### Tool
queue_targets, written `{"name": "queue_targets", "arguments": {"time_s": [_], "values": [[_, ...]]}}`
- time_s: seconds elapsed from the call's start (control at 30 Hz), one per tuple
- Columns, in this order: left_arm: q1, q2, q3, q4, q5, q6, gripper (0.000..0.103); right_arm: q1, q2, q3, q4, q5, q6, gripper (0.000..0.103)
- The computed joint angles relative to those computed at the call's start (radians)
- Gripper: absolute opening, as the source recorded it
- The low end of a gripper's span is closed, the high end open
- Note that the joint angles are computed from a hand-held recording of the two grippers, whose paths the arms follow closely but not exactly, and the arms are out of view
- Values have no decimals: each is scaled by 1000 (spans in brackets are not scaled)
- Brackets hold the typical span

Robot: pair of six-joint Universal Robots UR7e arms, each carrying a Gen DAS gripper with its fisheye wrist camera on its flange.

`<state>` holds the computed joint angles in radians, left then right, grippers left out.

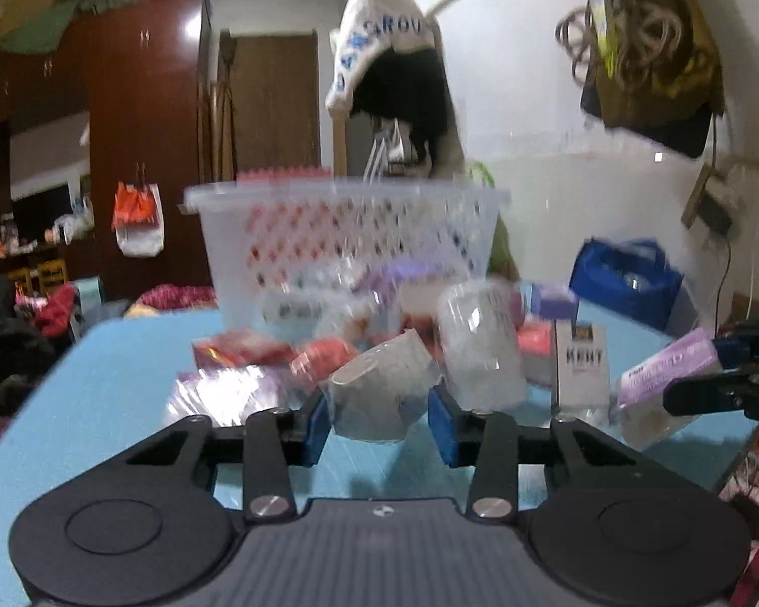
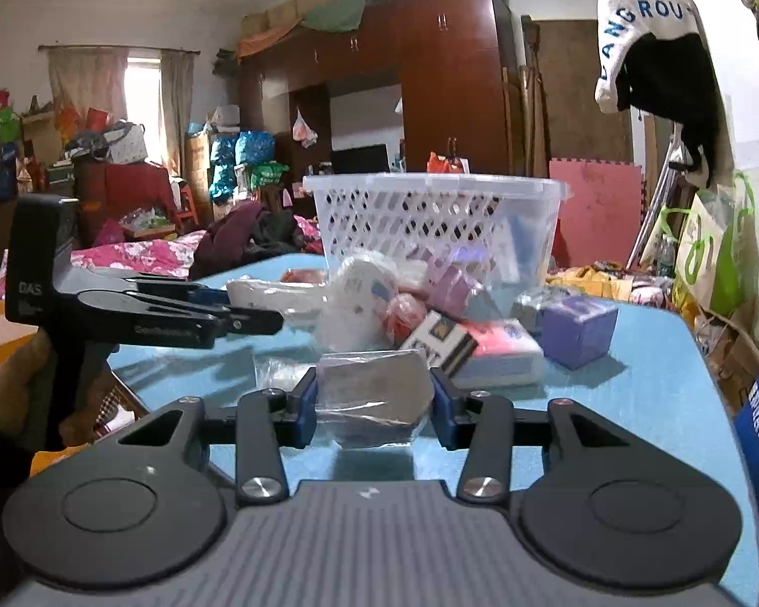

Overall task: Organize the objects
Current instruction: 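Lift both items into the basket and open both grippers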

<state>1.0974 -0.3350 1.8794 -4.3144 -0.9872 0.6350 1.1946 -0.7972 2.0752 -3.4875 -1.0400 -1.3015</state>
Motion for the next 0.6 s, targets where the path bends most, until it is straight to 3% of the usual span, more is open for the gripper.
{"name": "queue_targets", "arguments": {"time_s": [0.17,0.4,0.5,0.6], "values": [[0,-25,26,-82,-53,-3,43,15,-30,5,11,50,1,47],[-6,-80,16,-63,-103,-22,42,94,-41,-51,4,80,47,47],[-22,-112,-24,-10,-110,-10,42,154,-33,-117,24,72,81,47],[-29,-136,-109,87,-111,-12,41,236,20,-230,0,2,142,47]]}}
